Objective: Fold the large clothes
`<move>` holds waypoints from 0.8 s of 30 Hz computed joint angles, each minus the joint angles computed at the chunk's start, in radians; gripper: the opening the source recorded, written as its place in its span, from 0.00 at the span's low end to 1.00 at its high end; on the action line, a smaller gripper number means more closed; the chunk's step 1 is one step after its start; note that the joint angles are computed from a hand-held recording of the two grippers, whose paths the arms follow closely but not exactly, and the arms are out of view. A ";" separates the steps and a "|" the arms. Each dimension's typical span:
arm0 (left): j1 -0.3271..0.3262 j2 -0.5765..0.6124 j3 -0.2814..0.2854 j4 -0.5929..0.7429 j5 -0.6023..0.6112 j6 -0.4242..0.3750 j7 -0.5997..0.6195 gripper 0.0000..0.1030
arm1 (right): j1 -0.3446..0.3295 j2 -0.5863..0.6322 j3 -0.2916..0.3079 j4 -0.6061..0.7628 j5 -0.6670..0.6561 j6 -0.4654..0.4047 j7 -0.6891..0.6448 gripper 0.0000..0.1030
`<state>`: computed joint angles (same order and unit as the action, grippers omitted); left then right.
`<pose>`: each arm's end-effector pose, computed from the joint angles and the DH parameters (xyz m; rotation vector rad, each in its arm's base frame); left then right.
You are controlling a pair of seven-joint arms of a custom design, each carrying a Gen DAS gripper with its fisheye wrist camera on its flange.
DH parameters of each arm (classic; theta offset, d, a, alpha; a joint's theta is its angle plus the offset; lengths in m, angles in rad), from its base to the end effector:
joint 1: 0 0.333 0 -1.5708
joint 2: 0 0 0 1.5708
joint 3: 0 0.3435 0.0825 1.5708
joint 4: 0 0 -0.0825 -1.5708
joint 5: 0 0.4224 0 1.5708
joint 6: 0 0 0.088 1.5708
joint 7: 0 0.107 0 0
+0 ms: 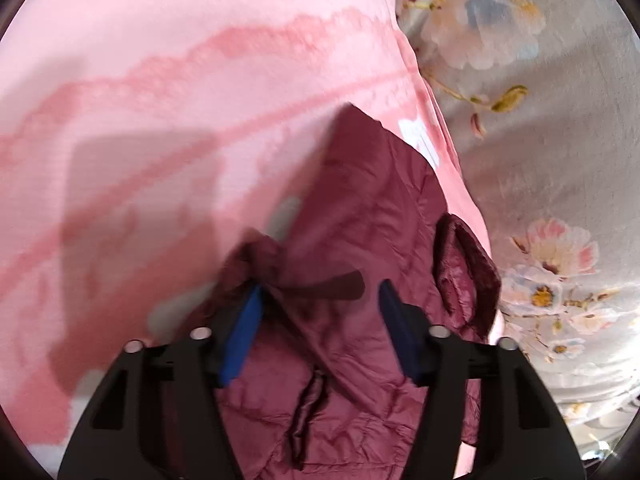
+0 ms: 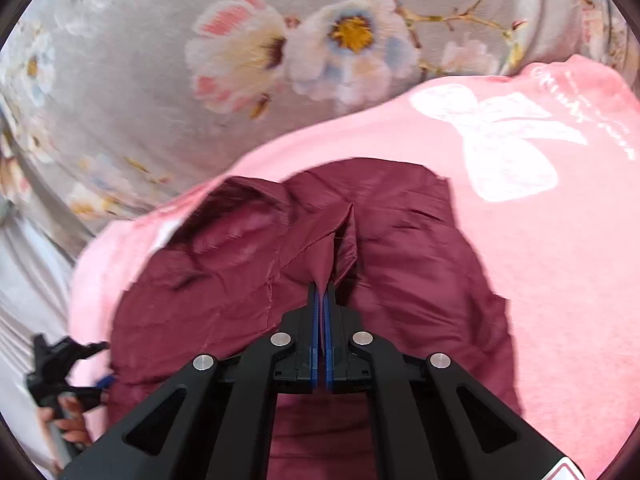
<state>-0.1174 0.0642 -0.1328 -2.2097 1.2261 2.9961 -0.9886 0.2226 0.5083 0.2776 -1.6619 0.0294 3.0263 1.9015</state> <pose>0.5513 -0.2096 0.4030 -2.7184 0.5807 -1.2062 0.6960 0.3333 0.4306 -1.6431 1.5695 -0.2398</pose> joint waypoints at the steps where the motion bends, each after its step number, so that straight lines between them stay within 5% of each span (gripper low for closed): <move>1: -0.003 -0.010 0.001 -0.006 0.031 -0.005 -0.037 0.51 | -0.020 -0.001 0.019 -0.012 0.011 -0.001 -0.012 0.01; 2: -0.005 -0.019 0.001 -0.011 0.055 -0.013 -0.060 0.51 | -0.036 0.001 0.036 -0.021 0.021 -0.006 -0.025 0.01; 5: -0.001 -0.016 -0.019 -0.018 -0.103 -0.052 0.138 0.50 | -0.054 0.012 0.055 -0.027 0.043 -0.022 -0.050 0.01; 10: -0.004 0.000 -0.024 -0.018 -0.243 -0.076 0.287 0.12 | -0.072 0.012 0.078 -0.042 0.073 0.002 -0.078 0.01; 12: -0.004 -0.006 -0.019 -0.025 -0.249 -0.075 0.296 0.04 | -0.062 0.003 0.065 -0.047 0.062 0.008 -0.084 0.01; 18: -0.017 -0.079 -0.033 -0.052 -0.154 -0.162 0.218 0.02 | 0.013 -0.033 -0.018 -0.082 -0.014 0.008 -0.064 0.01; 22: -0.023 -0.056 -0.044 -0.049 -0.283 -0.208 0.375 0.02 | 0.026 0.007 -0.031 -0.046 -0.024 -0.079 -0.059 0.00; 24: -0.024 -0.039 -0.043 -0.053 -0.271 -0.204 0.359 0.02 | 0.028 0.016 -0.033 -0.042 -0.020 -0.085 -0.065 0.00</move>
<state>-0.1417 0.0247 -0.1756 -2.2626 0.9548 2.7925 -0.6293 0.2507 0.5246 0.2445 -1.7042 0.0094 2.9415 1.8368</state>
